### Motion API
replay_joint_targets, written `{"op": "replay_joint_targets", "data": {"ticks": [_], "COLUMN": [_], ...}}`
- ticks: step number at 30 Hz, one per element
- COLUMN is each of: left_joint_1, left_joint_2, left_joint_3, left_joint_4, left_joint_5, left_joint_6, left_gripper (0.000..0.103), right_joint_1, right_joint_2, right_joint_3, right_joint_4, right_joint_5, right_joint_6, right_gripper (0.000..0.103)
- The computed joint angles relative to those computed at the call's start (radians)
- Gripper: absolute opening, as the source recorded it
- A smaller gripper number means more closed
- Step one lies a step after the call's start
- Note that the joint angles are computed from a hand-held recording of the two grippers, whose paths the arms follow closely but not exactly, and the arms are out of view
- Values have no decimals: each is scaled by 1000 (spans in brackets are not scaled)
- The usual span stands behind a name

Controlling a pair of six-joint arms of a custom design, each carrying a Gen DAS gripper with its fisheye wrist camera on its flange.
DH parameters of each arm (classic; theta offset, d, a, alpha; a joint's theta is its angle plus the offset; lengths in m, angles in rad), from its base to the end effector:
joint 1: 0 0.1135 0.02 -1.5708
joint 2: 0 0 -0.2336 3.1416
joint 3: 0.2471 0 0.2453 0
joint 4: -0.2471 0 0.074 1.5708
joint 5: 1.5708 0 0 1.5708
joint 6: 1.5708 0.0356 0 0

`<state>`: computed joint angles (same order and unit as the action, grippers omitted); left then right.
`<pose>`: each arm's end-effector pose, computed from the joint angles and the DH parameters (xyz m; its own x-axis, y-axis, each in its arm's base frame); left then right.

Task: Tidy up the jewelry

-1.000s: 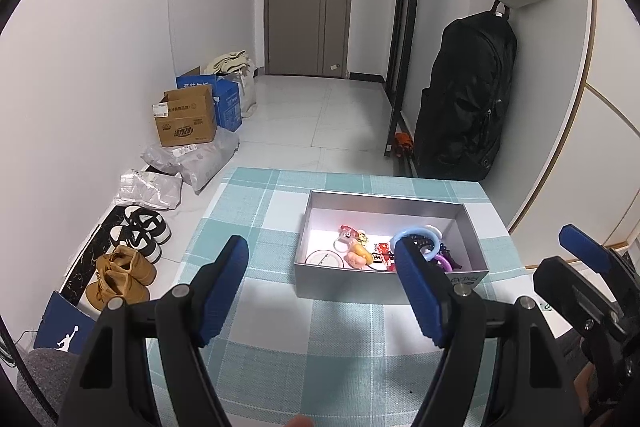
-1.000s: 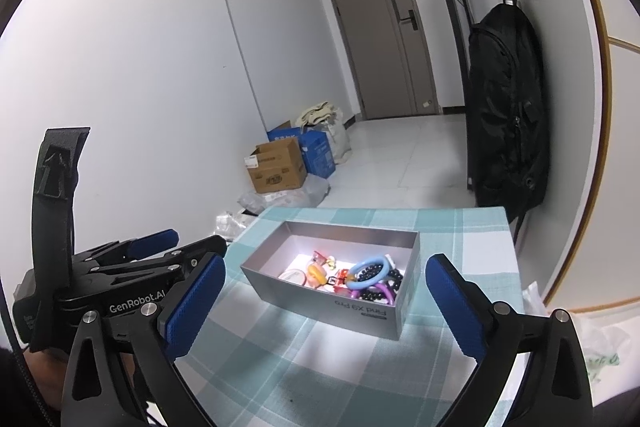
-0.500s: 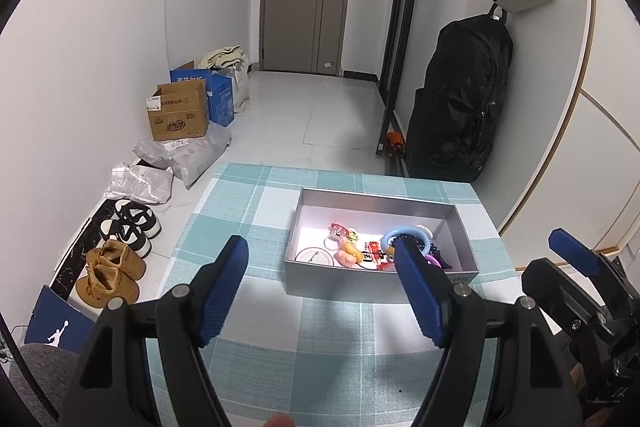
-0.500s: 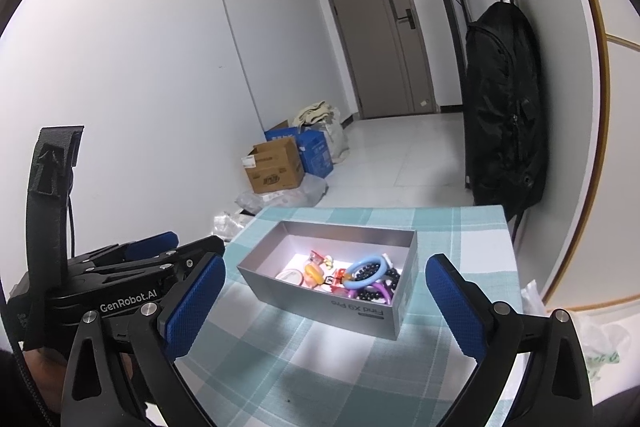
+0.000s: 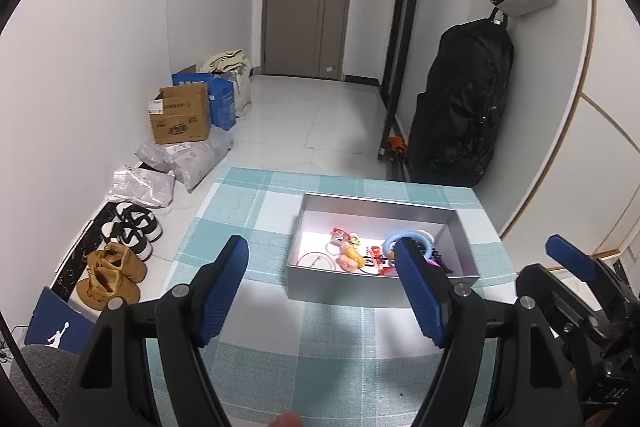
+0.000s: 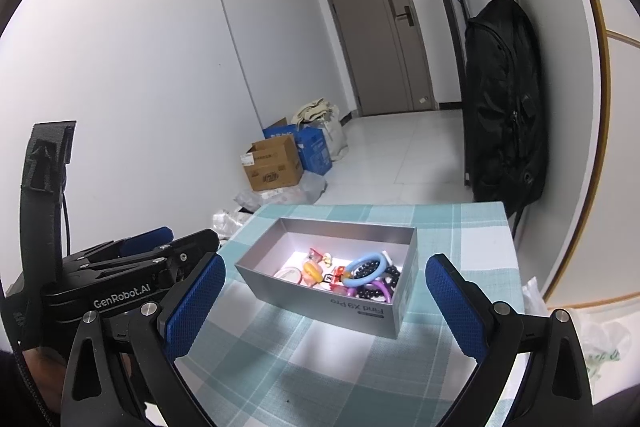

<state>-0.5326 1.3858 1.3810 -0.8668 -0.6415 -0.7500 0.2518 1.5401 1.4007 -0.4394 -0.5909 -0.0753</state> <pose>0.2530 -0.1244 0.3235 -0.5336 -0.3194 -0.7831 -0.3945 0.9130 -0.1036 0.3276 0.1048 0.3167 -0.4787 -0.1877 -0.8577 -0.6965 0.6759 0.2409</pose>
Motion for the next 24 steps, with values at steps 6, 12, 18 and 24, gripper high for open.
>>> {"op": "replay_joint_targets", "data": {"ticks": [6, 12, 18, 24], "left_joint_1": [3, 3, 7, 9], "left_joint_2": [-3, -3, -12, -25], "left_joint_3": [-6, -10, -22, -37], "left_joint_4": [17, 22, 34, 54], "left_joint_5": [27, 28, 35, 53], "left_joint_6": [9, 5, 13, 29], "left_gripper": [72, 72, 71, 71], "right_joint_1": [0, -1, -1, 1], "right_joint_2": [7, 9, 8, 12], "right_joint_3": [6, 5, 5, 9], "right_joint_4": [-8, -6, -6, -14], "right_joint_5": [-6, -4, -1, 0], "right_joint_6": [-4, -1, 3, 0], "right_gripper": [101, 101, 101, 101]}}
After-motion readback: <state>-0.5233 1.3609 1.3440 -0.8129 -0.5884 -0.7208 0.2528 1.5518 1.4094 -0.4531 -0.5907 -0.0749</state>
